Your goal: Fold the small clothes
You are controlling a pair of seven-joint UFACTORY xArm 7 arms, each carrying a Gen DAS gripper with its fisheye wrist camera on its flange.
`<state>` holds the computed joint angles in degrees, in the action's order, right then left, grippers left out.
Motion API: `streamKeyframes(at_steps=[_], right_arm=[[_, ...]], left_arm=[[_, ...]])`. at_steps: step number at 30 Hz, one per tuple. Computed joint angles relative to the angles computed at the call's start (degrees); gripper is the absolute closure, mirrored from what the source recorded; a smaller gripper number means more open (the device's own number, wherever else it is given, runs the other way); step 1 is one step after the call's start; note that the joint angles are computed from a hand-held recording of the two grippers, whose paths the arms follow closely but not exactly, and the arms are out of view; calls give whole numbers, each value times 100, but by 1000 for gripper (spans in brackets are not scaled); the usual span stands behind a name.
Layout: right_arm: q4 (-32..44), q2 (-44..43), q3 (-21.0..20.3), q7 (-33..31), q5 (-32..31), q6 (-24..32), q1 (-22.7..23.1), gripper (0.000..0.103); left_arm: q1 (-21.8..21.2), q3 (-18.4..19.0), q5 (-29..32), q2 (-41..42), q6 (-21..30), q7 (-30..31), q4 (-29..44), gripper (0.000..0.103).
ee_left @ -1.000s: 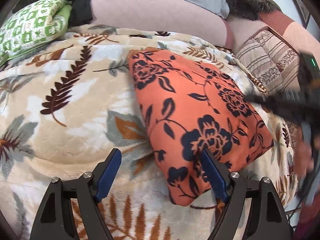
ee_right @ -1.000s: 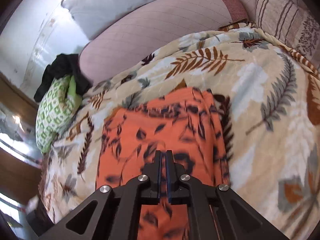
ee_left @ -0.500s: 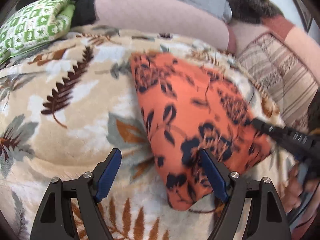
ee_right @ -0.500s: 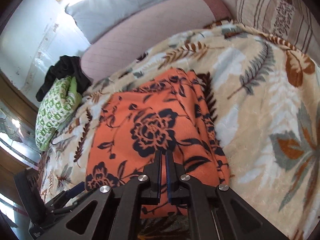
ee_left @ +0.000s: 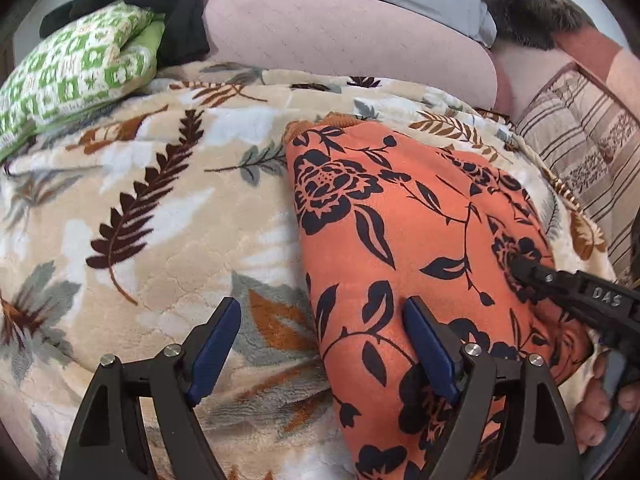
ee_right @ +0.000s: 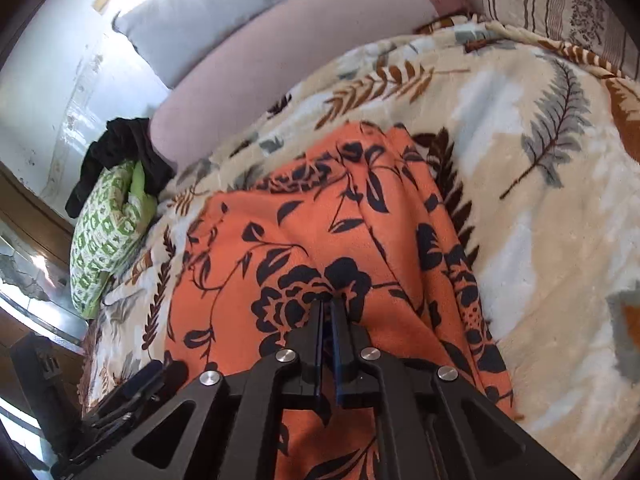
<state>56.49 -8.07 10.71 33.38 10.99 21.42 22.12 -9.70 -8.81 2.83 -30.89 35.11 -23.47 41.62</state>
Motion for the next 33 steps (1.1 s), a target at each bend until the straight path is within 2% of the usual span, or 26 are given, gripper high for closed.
streamKeyframes(at_steps=[4, 9, 15, 17, 19, 20, 21, 25, 33], right_arm=[[23, -41, 30, 8, -153, 116, -10, 97], [13, -188, 62, 140, -302, 171, -42, 97], [-131, -405, 271, 544, -1004, -367, -229, 97], [-21, -282, 236, 534, -984, -168, -181, 97], [127, 27, 118, 335, -629, 292, -50, 97], [76, 65, 65, 264, -540, 218, 10, 97], [32, 27, 131, 341, -690, 117, -51, 97], [234, 68, 227, 576, -1215, 439, -84, 97], [186, 1, 59, 60, -535, 467, 47, 97]], left_arm=[[86, -130, 206, -39, 35, -99, 6, 19], [64, -119, 245, -32, 49, -128, 18, 19], [52, -116, 261, -18, 54, -149, 32, 19], [51, -120, 269, -16, 57, -160, 37, 19], [46, -125, 281, 7, 93, -150, 52, 19], [50, -133, 293, -5, 76, -163, 38, 19], [50, -125, 296, -5, 66, -159, 30, 19], [31, -104, 270, -23, 86, -151, 18, 19], [0, -67, 179, -38, 149, -110, 32, 18]])
